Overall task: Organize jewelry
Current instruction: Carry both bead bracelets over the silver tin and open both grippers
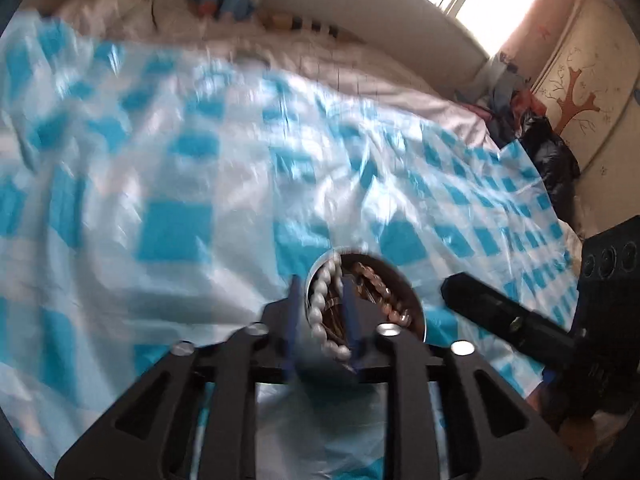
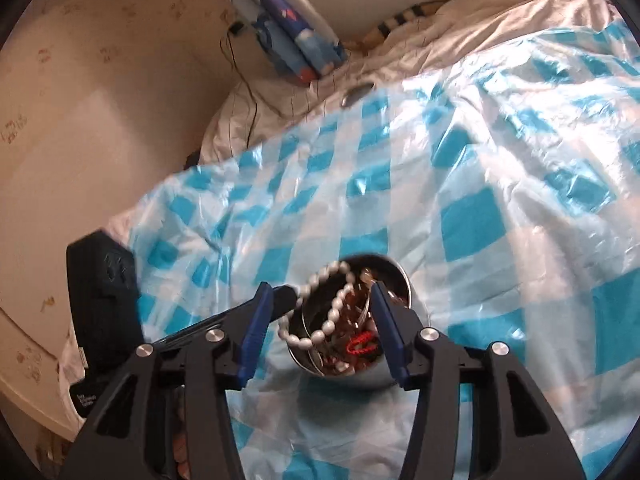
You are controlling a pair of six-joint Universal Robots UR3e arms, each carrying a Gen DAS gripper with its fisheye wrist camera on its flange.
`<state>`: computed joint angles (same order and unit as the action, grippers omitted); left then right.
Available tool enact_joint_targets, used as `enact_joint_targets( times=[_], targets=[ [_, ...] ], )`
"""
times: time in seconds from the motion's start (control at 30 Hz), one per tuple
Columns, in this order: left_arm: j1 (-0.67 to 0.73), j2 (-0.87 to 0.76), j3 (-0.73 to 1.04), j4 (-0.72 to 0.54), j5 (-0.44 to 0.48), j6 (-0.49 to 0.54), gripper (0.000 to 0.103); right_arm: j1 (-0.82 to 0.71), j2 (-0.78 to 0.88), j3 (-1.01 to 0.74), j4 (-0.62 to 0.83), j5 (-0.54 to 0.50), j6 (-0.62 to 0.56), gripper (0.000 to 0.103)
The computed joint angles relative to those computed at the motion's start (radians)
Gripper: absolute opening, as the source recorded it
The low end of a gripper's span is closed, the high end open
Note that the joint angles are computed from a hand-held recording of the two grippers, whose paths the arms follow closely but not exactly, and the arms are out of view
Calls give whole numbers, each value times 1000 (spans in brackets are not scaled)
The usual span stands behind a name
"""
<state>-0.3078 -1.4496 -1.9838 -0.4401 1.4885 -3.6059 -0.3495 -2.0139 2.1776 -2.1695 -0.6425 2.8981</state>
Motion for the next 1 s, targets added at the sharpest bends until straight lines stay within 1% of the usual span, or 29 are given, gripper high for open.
enact_joint_targets(
  times=[0.03,0.07,0.1,0.13,0.2,0.23,0.27,0.3,0.37,0.43,0.47,0.5,0.53,0.6,0.63,0.7,0.73,0.8,0.87,0.97,1.0],
  targets=[
    [2,16,-12,17,3,-4,39,-31,-21,-1,42,21,-16,52],
    [0,31,-22,24,10,-14,46,-59,-37,-1,82,36,-28,54],
    [0,48,-35,23,13,-24,47,-82,-45,1,115,43,-33,59],
    [4,58,-49,21,6,-25,47,-88,-37,-4,122,43,-23,62],
    [23,87,-72,2,-13,-30,48,-114,-25,-4,173,44,-22,62],
    [43,108,-92,-2,-37,-42,48,-122,-15,-6,188,38,-15,63],
    [75,134,-119,5,-82,-50,49,-119,-10,1,165,13,11,63],
    [97,151,-141,14,-107,-61,50,-89,-6,7,83,-48,55,63],
    [142,193,-175,22,-133,-103,52,-11,24,-5,-44,-138,96,64],
    [176,235,-208,23,-143,-111,55,99,78,-41,-138,-233,135,73],
    [186,253,-218,18,-143,-113,57,177,118,-63,-200,-300,153,73],
    [205,278,-233,11,-156,-110,58,227,146,-77,-239,-345,164,74],
    [218,293,-241,3,-168,-109,58,316,196,-102,-300,-442,170,77],
    [247,319,-255,-15,-199,-107,60,460,282,-147,-372,-619,162,78],
    [253,323,-256,-20,-209,-106,60,499,311,-161,-388,-673,158,79],
    [265,337,-260,-32,-229,-96,61,577,364,-193,-412,-826,156,79],
    [268,342,-258,-40,-236,-88,62,591,368,-194,-414,-868,156,79],
    [266,354,-253,-53,-236,-80,64,593,370,-201,-398,-929,154,79],
    [263,359,-250,-56,-230,-77,66,578,367,-206,-373,-941,143,80],
    [257,357,-246,-57,-217,-79,68,549,341,-194,-365,-921,135,80],
    [255,353,-244,-59,-214,-79,68,531,323,-182,-371,-887,136,80]
  ],
)
